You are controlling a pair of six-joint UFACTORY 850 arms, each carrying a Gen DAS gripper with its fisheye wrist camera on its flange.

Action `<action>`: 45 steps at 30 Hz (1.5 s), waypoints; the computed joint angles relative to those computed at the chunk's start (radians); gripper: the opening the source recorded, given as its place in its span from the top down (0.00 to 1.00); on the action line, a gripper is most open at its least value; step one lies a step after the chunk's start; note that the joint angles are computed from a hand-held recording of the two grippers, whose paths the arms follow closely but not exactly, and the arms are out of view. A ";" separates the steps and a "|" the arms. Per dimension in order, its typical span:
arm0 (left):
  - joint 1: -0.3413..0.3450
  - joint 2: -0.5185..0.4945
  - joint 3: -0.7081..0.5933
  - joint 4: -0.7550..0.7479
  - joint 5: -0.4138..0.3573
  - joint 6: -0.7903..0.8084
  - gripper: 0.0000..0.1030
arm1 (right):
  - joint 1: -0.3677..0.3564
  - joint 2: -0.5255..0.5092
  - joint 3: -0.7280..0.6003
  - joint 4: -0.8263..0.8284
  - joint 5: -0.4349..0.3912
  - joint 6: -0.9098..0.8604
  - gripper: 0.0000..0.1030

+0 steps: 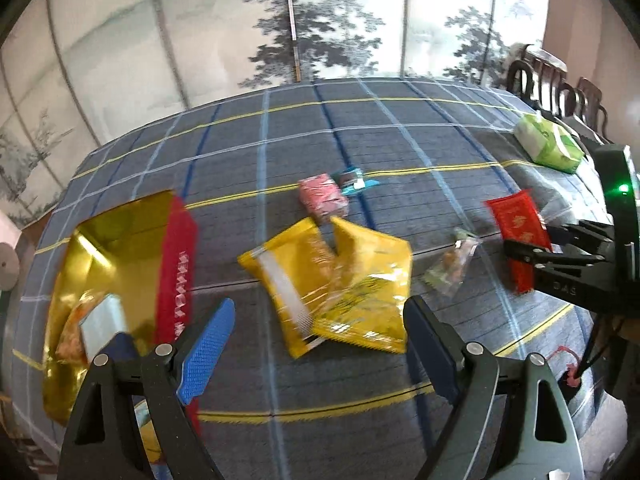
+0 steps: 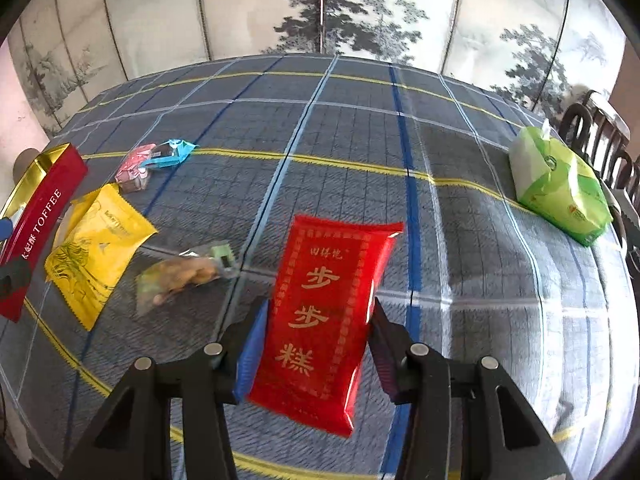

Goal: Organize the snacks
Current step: 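Grasp the large yellow leaf-print bag with the left gripper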

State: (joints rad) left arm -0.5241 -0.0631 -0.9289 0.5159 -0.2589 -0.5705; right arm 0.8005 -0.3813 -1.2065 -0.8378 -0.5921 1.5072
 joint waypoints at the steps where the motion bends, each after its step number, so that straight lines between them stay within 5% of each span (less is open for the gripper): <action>1: -0.006 -0.007 -0.005 0.019 0.000 -0.014 0.19 | -0.005 0.004 0.011 -0.019 0.022 0.013 0.53; 13: -0.024 -0.099 -0.072 -0.145 -0.027 0.155 0.19 | -0.013 0.031 0.088 -0.275 0.111 0.223 0.53; 25: -0.058 -0.194 -0.137 0.021 -0.083 -0.015 0.19 | -0.006 0.033 0.096 -0.313 0.107 0.263 0.52; 35: -0.081 -0.188 -0.114 0.259 -0.090 -0.211 0.43 | -0.006 0.031 0.092 -0.308 0.107 0.257 0.51; 45: -0.074 -0.168 -0.106 0.157 -0.086 -0.125 0.47 | -0.006 0.030 0.091 -0.307 0.106 0.256 0.51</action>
